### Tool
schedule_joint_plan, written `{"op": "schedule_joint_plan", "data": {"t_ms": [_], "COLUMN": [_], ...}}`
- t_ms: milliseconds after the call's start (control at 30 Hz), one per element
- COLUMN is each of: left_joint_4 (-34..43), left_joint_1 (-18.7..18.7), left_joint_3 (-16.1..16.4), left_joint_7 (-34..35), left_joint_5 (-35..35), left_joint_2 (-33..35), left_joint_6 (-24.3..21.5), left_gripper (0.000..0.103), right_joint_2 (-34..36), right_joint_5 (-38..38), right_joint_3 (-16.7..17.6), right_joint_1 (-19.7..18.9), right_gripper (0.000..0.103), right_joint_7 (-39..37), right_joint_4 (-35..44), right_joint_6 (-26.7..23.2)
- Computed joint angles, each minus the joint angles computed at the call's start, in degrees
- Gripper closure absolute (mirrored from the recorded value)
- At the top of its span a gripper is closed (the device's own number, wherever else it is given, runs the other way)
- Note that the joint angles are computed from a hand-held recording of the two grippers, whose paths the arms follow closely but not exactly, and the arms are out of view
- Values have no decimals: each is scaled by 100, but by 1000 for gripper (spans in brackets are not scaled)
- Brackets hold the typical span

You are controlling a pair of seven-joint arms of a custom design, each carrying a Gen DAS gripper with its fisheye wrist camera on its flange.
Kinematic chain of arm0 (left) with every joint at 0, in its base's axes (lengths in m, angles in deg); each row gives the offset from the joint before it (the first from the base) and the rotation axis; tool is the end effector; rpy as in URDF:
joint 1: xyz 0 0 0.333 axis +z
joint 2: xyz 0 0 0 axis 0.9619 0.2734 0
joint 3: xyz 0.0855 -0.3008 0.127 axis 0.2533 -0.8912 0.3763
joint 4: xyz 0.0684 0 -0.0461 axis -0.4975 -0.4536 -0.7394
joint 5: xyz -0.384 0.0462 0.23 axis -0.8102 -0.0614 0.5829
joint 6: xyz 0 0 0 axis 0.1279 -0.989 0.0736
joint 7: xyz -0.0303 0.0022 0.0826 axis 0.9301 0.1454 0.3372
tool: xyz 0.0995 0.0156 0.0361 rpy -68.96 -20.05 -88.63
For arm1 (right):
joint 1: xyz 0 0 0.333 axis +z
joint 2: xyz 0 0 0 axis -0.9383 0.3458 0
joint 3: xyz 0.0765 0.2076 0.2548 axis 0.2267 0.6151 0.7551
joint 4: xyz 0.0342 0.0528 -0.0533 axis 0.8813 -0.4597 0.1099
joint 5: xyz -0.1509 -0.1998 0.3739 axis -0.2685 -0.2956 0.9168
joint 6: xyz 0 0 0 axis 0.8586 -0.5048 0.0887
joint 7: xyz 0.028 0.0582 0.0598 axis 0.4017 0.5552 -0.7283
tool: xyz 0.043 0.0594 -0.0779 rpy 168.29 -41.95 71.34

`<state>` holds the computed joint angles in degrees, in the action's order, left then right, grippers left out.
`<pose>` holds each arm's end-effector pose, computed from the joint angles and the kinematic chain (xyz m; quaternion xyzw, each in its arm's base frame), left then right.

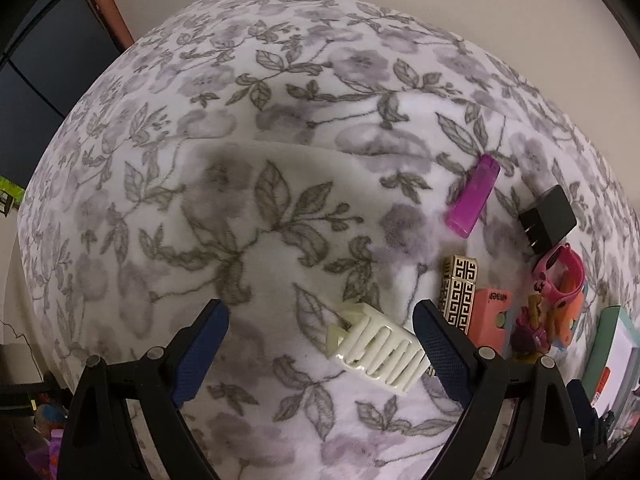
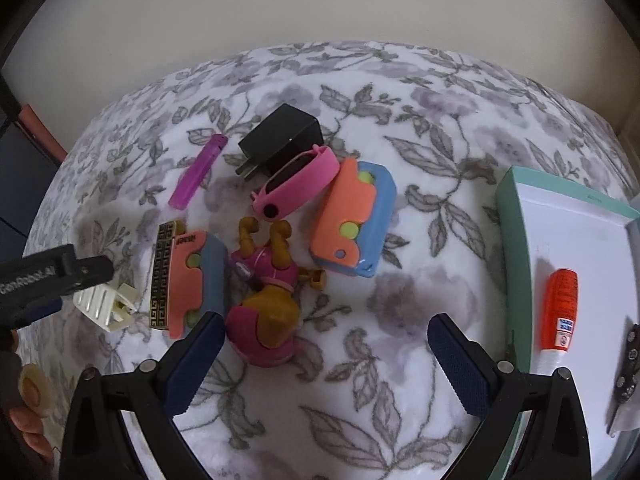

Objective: Organize rigid objects
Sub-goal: 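Grasp the cream plastic clip with the left tool while the right tool grasps the pink toy dog figure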

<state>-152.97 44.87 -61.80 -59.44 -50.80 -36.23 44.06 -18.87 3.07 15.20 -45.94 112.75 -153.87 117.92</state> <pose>0.6563 -0.4363 0.4937 -0.8851 0.4466 -0.0383 0.1256 0.6744 0.3681 0.4621 -0.7532 0.6200 -0.0654 0.2100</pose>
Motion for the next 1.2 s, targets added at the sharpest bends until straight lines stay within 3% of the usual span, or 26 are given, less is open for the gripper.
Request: {"op": "schedule_joint_plan", "data": {"t_ms": [233, 400, 767, 1100, 1200], "left_joint_4": [259, -101, -358, 372, 821], "left_joint_1": [-60, 8, 91, -98, -220], "left_joint_3": [26, 27, -15, 9, 59], "left_joint_7": [117, -118, -196, 13, 145], "left_joint_5": [59, -61, -86, -93, -27], "left_joint_2": [213, 46, 17, 492, 750], "left_joint_6": [-134, 192, 169, -475, -764], "left_gripper": [9, 9, 9, 10, 16], "right_joint_2": [69, 199, 358, 402, 437], "right_joint_5": [172, 111, -793, -887, -913], "right_joint_3": [40, 10, -211, -221, -208], "right_joint_1": [-64, -20, 305, 298, 303], "right_gripper": [3, 6, 6, 7, 14], "right_joint_7": [-109, -133, 129, 252, 230], "right_joint_4": [55, 134, 256, 264, 319], "right_joint_6": [14, -12, 89, 233, 237]}}
